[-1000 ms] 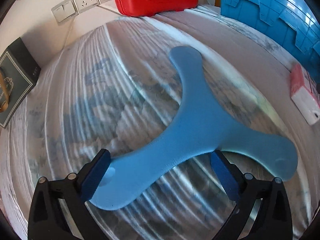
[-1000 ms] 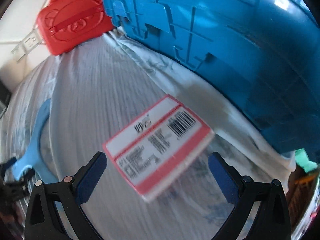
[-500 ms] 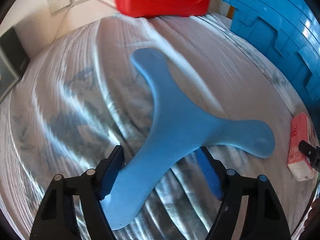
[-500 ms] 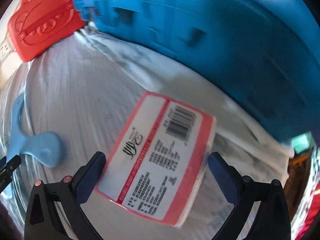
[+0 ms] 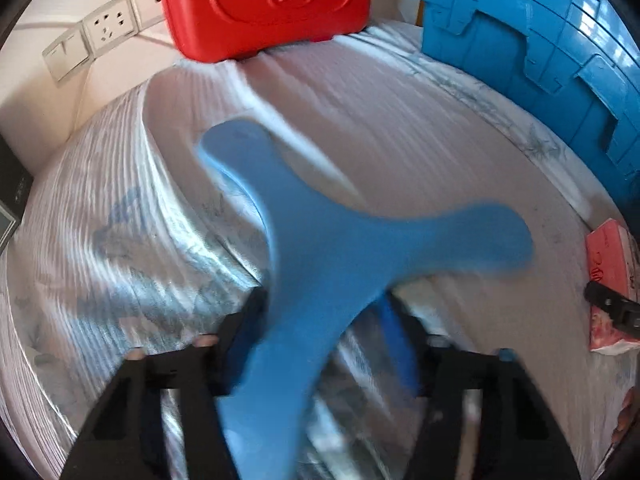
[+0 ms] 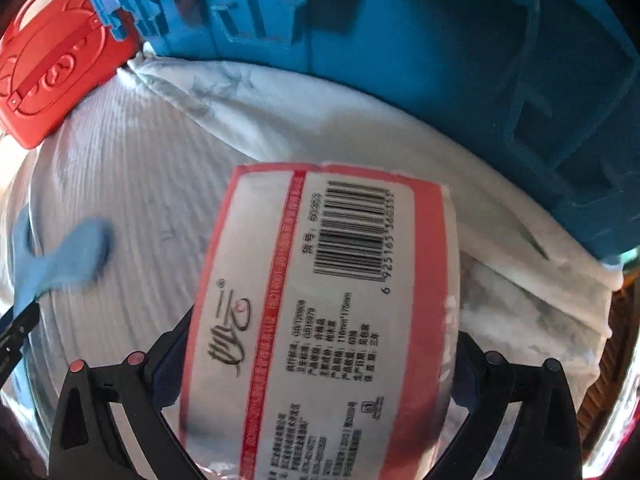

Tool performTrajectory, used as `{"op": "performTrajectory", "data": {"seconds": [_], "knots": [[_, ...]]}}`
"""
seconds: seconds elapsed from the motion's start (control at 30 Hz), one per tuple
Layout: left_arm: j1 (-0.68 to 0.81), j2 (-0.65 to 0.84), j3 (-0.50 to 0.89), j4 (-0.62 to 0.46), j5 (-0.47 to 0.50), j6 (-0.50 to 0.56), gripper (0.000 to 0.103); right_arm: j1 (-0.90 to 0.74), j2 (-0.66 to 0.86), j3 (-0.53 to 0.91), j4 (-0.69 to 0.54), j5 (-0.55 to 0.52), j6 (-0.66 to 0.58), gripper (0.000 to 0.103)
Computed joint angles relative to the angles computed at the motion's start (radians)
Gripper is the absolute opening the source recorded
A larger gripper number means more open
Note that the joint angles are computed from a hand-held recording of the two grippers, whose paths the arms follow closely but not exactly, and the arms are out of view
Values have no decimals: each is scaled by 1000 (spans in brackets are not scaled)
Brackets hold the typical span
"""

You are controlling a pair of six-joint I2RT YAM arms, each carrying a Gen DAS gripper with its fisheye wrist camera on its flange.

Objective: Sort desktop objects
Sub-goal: 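Grasp the blue three-armed toy with the left tool while the right tool grasps the small tissue pack, then lift and carry the blue toy and tissue pack over the bin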

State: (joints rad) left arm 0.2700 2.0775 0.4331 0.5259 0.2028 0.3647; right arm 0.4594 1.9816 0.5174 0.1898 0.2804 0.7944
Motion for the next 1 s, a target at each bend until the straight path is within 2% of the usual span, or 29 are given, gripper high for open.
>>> {"op": "performTrajectory", "data": {"seconds": [0.03, 0.2, 0.3, 0.5, 0.6, 0.67, 0.73, 0.83, 1.0], "knots": [[-9, -3, -2, 0, -4, -5, 40, -1, 6, -3, 8, 4, -1, 94], [-47, -41, -62, 62, -47, -58, 39, 57, -31, -12, -36, 40, -26, 93], [-58, -146, -131, 86, -70, -59, 39, 109, -94, -37, -53, 81, -25, 92], [-59, -414, -202, -44, -45, -81, 39, 210, -308, -52, -177, 159, -26, 92], [-61, -593, -225, -166, -31, -98, 39, 271, -445, -43, -291, 205, -25, 92], [-59, -752, -235, -284, -22, -110, 39, 318, -564, -31, -390, 245, -25, 92], [-63, -937, -228, -441, -17, -132, 39, 337, -617, 23, -464, 271, -47, 92], [-89, -1182, -200, -658, -24, -174, 39, 386, -805, 56, -601, 328, -96, 92], [-269, -1474, -79, -952, -113, -326, 39, 414, -1091, 162, -861, 389, -173, 92]]}}
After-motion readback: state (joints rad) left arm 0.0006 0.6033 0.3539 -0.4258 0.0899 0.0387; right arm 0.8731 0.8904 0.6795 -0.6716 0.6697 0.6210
